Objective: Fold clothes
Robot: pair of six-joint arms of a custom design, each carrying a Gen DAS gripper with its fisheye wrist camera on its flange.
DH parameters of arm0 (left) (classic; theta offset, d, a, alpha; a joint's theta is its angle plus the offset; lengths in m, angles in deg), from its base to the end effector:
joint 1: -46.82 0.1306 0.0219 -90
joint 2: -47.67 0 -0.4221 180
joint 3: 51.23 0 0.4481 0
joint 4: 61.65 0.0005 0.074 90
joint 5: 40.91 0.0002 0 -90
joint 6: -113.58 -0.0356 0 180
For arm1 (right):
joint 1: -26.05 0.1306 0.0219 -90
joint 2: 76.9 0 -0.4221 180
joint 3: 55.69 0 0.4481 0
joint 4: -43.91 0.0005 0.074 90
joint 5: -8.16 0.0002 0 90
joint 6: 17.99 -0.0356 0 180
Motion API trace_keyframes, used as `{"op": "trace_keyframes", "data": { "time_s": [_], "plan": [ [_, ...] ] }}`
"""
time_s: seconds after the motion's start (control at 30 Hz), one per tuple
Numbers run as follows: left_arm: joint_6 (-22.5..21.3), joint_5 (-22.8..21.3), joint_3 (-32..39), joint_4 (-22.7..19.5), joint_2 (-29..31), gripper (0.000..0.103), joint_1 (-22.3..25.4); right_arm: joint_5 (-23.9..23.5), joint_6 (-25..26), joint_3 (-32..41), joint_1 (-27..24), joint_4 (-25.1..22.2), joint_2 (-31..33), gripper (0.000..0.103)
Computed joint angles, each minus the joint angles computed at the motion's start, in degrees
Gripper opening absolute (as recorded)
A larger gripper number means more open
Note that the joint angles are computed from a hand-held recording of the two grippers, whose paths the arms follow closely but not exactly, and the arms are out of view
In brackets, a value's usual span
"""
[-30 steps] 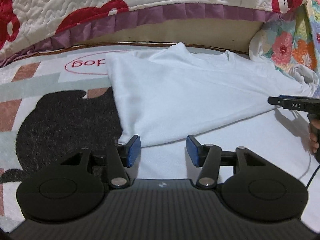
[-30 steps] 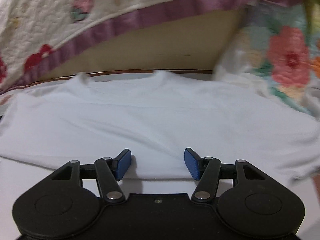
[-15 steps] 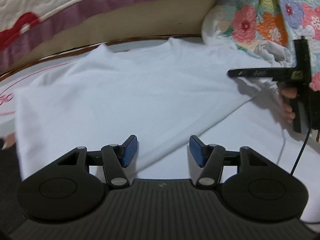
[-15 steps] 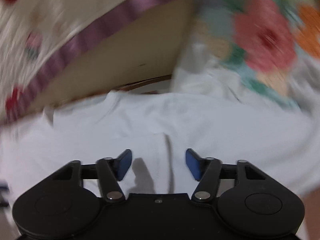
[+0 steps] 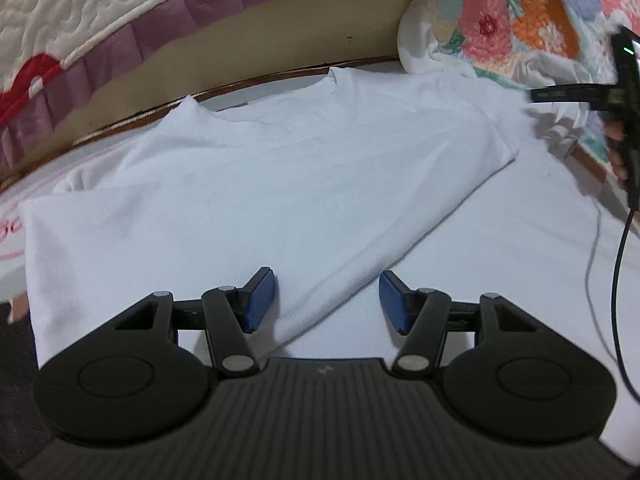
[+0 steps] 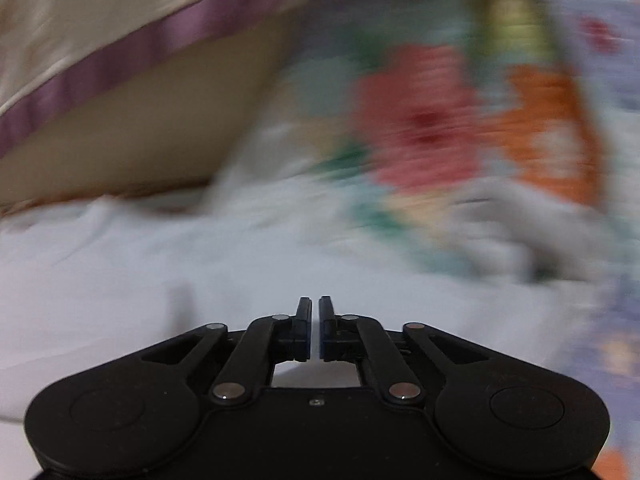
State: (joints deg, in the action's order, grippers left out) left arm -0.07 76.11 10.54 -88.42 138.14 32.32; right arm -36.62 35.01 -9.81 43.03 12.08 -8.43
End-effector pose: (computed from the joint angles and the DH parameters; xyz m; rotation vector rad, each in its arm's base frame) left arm 0.4588 -0.1359 0.2503 0.9768 2.2631 -0.5278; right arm 0.3310 0.0741 0.2704 0.6737 2.1210 -0.4974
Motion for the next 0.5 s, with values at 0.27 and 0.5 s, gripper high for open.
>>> {"op": "trace_keyframes", "data": {
  "time_s": [0.27, 0.5],
  "plan": [
    [0.82, 7.00, 0.66, -5.75, -0.15, 0.066, 1.47, 6.52, -1.04, -4.53, -7.40, -10.68, -17.05, 0.053],
    [4.44, 14.15, 0.83, -6.04, 0.27, 0.067, 4.01, -7.52, 8.04, -2.91, -16.25, -8.51, -15.41, 0.067]
  ]
}}
